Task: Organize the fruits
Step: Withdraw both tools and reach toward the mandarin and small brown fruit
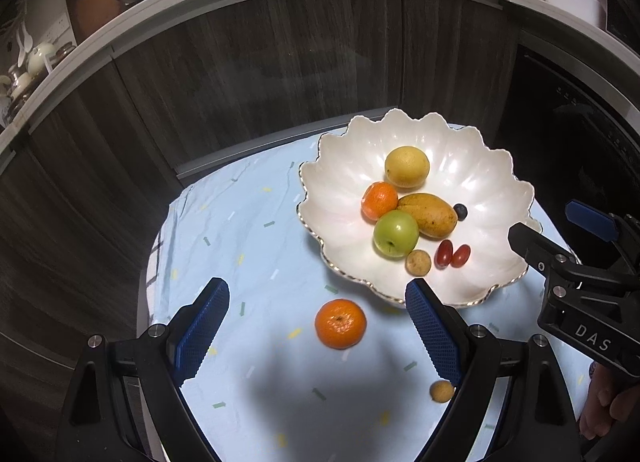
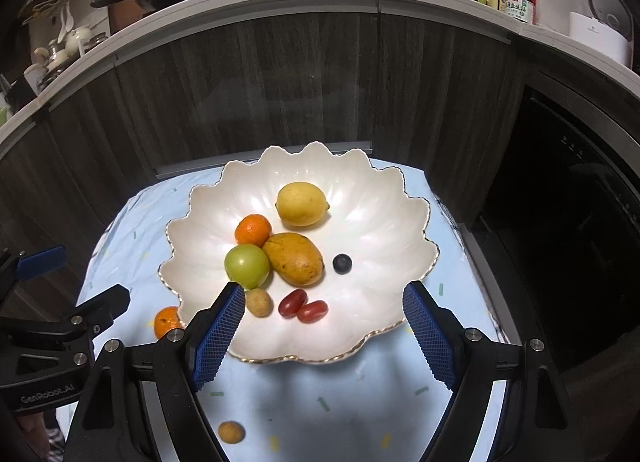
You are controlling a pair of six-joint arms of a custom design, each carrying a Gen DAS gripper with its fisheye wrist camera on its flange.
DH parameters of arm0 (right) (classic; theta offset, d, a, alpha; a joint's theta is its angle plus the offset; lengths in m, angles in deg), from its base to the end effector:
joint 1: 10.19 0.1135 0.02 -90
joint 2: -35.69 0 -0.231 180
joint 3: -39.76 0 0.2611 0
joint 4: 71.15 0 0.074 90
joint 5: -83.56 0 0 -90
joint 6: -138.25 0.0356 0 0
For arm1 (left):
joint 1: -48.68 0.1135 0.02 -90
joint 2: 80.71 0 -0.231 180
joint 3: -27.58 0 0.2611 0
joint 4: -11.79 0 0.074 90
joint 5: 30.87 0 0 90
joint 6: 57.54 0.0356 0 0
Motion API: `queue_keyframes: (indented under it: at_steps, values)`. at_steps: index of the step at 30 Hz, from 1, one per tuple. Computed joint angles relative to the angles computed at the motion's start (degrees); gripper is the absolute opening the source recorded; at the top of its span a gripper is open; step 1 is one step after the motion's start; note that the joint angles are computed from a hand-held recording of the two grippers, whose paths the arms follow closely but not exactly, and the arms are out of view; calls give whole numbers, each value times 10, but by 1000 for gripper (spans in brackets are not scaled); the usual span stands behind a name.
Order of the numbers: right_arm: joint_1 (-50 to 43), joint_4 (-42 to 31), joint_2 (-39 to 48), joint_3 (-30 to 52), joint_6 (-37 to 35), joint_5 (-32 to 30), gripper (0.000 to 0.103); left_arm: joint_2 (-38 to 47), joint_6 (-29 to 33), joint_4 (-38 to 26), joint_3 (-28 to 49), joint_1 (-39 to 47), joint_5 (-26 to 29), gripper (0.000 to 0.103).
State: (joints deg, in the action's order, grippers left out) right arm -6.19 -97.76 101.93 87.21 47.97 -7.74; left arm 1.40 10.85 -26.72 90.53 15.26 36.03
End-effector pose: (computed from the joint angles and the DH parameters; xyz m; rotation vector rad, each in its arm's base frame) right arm 0.2504 0.0183 0.1628 -0.0993 2.3616 0.0583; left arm 0.2514 -0.1492 0.1664 0.1081 2.4623 0.1165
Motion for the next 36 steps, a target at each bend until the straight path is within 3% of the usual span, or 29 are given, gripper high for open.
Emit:
queue_keyframes:
  at_steps: [16, 36]
  values:
    - [93, -34, -71, -56, 78, 91, 82, -63, 68, 22, -82, 36, 56, 90]
    - [197, -78, -59, -103, 211, 164, 82, 9, 215, 116, -124, 76, 149, 89]
